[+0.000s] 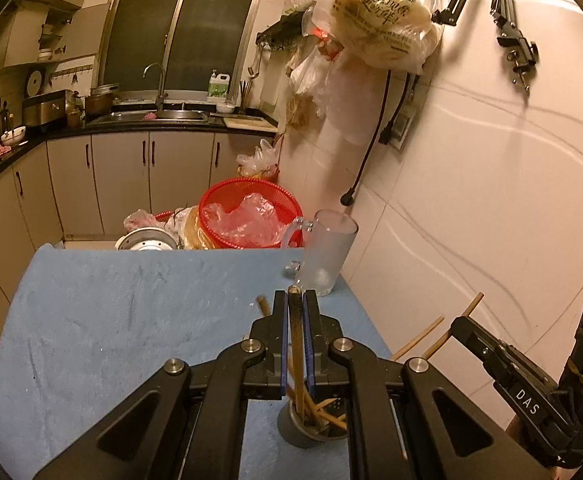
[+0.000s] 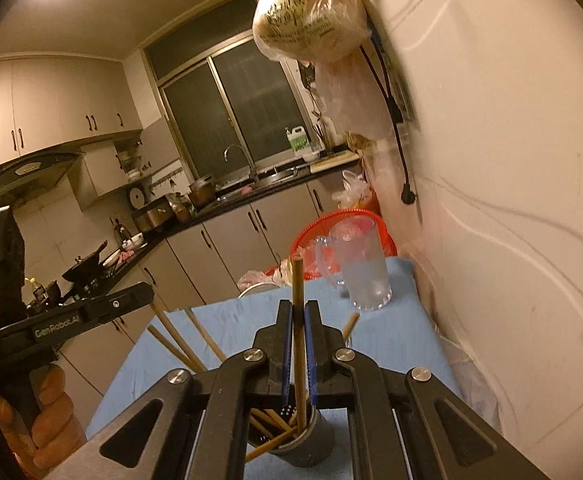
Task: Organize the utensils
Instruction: 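Lower the left tool's chopstick into the black cup and open it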
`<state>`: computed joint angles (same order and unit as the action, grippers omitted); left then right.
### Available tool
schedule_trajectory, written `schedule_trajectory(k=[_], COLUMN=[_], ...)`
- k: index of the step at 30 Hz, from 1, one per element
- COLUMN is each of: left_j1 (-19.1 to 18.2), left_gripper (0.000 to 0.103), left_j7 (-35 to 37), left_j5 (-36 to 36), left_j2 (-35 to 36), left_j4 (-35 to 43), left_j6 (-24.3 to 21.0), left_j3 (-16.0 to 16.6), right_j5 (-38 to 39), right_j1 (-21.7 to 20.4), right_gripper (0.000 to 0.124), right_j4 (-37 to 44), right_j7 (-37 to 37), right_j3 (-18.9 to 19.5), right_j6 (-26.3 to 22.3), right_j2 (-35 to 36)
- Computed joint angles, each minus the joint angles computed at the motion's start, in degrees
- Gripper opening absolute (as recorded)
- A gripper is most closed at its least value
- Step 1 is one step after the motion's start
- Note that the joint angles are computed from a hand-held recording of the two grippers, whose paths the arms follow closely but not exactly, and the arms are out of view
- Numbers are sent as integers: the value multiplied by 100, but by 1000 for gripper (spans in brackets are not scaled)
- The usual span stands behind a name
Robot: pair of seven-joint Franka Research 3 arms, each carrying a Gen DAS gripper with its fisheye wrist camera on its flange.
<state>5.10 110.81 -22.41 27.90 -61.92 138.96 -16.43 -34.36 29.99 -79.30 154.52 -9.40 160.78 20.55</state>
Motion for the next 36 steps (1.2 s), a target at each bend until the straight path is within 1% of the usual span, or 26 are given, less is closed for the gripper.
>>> schedule_trajectory(k=[13,17,28,30,33,36], left_j1=[-28,-69,-55,-50,-26,17], left_gripper=[8,8,8,8,8,9], left_j7=[-41,-77,-93,-107,-88,-51], left_j5=[133,208,236,226,185,107], left_j2=[100,122,79,71,27,-66], left_j4=[56,66,27,38,15,-69], left_j6=[-150,-94,-119,-151,-166,-191], left_j3=[21,42,42,39,28,19], right_j5=[486,490,851,743,662,362], right_j1=[-68,9,-81,1,23,132], right_gripper=[7,7,8,8,8,8], right_j4=[20,68,-113,-168,-259,-392], right_j7=[-327,-374,-571,-453,-410,-134], right_j3=[115,44,140,44,32,-61], right_j6=[-73,-134,70,109,185,220], right_j2=[174,200,75,16,-92,-249])
